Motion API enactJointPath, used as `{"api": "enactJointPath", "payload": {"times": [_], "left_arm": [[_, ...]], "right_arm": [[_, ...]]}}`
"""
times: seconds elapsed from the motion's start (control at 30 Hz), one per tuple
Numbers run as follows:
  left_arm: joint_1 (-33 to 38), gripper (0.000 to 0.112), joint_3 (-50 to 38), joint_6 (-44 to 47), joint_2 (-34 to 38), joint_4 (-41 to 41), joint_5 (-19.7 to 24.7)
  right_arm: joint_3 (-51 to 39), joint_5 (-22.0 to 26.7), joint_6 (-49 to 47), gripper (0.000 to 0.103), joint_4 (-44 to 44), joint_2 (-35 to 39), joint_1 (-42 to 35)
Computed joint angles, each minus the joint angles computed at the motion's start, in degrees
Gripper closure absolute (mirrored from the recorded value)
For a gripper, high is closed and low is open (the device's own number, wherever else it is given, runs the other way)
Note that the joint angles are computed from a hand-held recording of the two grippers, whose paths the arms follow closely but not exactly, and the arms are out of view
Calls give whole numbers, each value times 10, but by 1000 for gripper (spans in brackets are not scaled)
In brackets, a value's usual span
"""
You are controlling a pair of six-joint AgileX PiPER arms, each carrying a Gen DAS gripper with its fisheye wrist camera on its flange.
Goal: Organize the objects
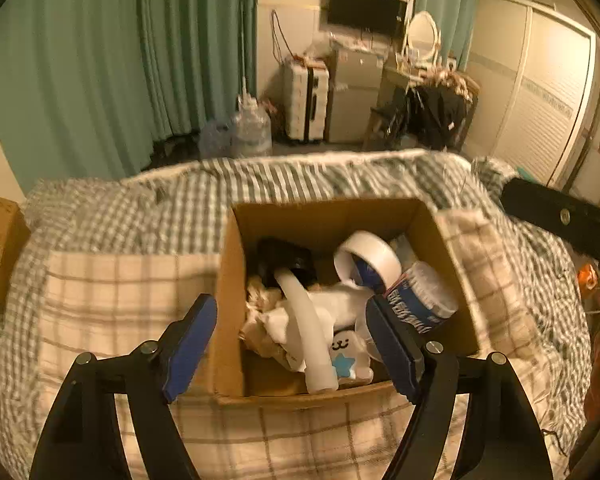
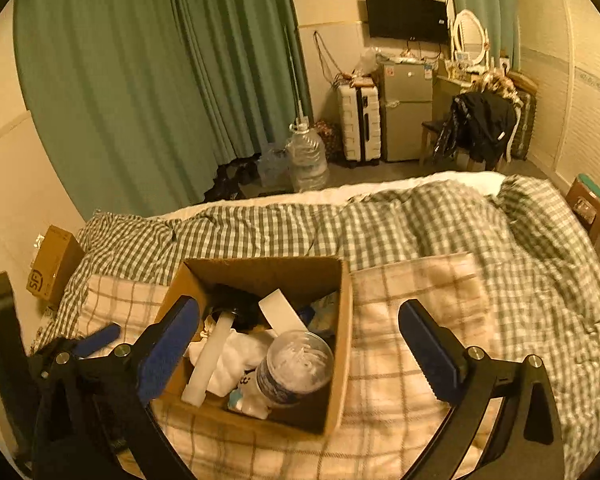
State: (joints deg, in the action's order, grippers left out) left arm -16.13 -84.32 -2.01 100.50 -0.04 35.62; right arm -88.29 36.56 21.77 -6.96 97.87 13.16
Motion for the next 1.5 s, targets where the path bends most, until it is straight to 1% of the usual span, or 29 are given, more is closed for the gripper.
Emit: {"api": "enactJointPath", "payload": {"times": [0.03,0.1,0.13,0.17,0.2,0.27,0.4,0.47,0.63,0.73,0.87,0.97,1.0,1.03,1.17,1.27,1.4,1.5], "left_arm": [[1,31,-1,-1,-12,2,4],[0,22,1,-9,-39,7,12],[1,15,5,-16,-56,11,10],[1,14,13,-25,-73,16,3],[3,14,18,-28,-89,16,0],[6,14,16,-27,-112,13,10],[3,12,31,-60,-159,52,7],[1,9,47,-84,-184,77,1],[3,9,95,-142,-224,125,-20],[2,9,125,-190,-237,165,-36],[-8,9,171,-266,-247,231,-64],[-22,9,213,-364,-250,324,-83],[-29,9,230,-413,-249,367,-91],[-32,9,241,-439,-249,389,-97],[-42,9,291,-578,-237,509,-126],[-53,9,323,-682,-225,604,-131],[-59,9,337,-691,-205,617,-141],[-72,9,336,-699,-191,636,-129]], "right_arm": [[4,5,7,3,-10,-15,3],[10,16,20,3,-30,-43,10],[14,22,32,3,-46,-59,16],[17,26,42,3,-60,-72,22],[21,33,55,3,-79,-88,30],[25,46,80,0,-112,-114,46],[43,69,124,0,-164,-163,79],[55,78,151,0,-197,-181,97],[91,83,201,0,-269,-207,137],[119,74,225,0,-295,-211,148],[164,42,262,0,-327,-205,147],[200,16,299,0,-363,-197,146],[212,6,311,0,-374,-193,144],[223,-3,323,0,-384,-190,142],[274,-39,409,0,-457,-183,138],[300,-59,455,0,-490,-172,128],[314,-75,480,0,-500,-152,116],[320,-80,494,0,-514,-142,114]]}}
